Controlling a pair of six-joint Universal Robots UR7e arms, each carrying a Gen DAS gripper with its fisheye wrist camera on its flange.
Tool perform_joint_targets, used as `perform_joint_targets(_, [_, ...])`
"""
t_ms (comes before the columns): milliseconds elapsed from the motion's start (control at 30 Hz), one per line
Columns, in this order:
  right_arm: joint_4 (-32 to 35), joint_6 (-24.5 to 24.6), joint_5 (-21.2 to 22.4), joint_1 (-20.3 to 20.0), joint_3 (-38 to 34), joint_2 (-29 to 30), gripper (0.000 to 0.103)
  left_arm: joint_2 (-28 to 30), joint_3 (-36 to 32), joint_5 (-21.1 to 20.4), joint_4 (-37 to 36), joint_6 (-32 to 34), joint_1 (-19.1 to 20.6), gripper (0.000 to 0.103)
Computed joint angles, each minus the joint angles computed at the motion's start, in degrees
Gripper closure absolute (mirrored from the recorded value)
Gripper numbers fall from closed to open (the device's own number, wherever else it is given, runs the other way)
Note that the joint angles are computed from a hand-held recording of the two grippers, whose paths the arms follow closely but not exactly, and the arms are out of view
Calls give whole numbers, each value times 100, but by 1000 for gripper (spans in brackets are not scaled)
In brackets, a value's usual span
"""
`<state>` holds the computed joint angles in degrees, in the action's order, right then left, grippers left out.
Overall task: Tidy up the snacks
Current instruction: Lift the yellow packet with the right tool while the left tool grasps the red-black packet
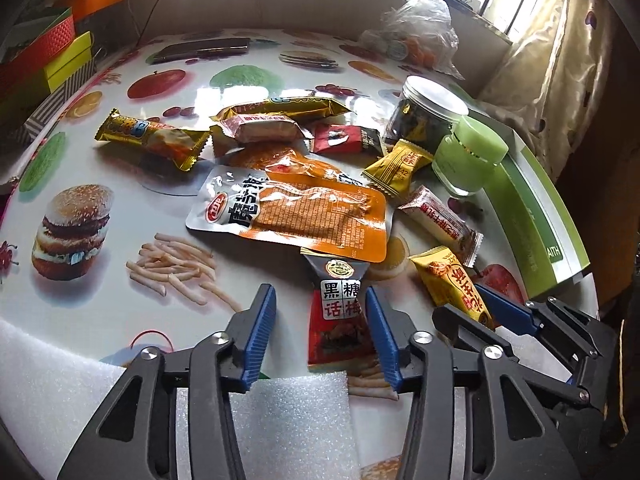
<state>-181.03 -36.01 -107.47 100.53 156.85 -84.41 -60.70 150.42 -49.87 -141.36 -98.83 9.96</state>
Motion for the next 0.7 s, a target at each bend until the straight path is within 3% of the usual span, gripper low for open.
perform_joint_targets(100, [-38,-15,28,6,24,-6,76,1,-17,25,72,13,19,71])
perform_joint_targets(300, [-106,-4,48,9,48,-5,81,-34,-6,33,159,-33,0,76])
perform_joint_targets(700, [162,-59,324,-40,96,-449,83,-401,-44,-23,1084,-584,-415,77])
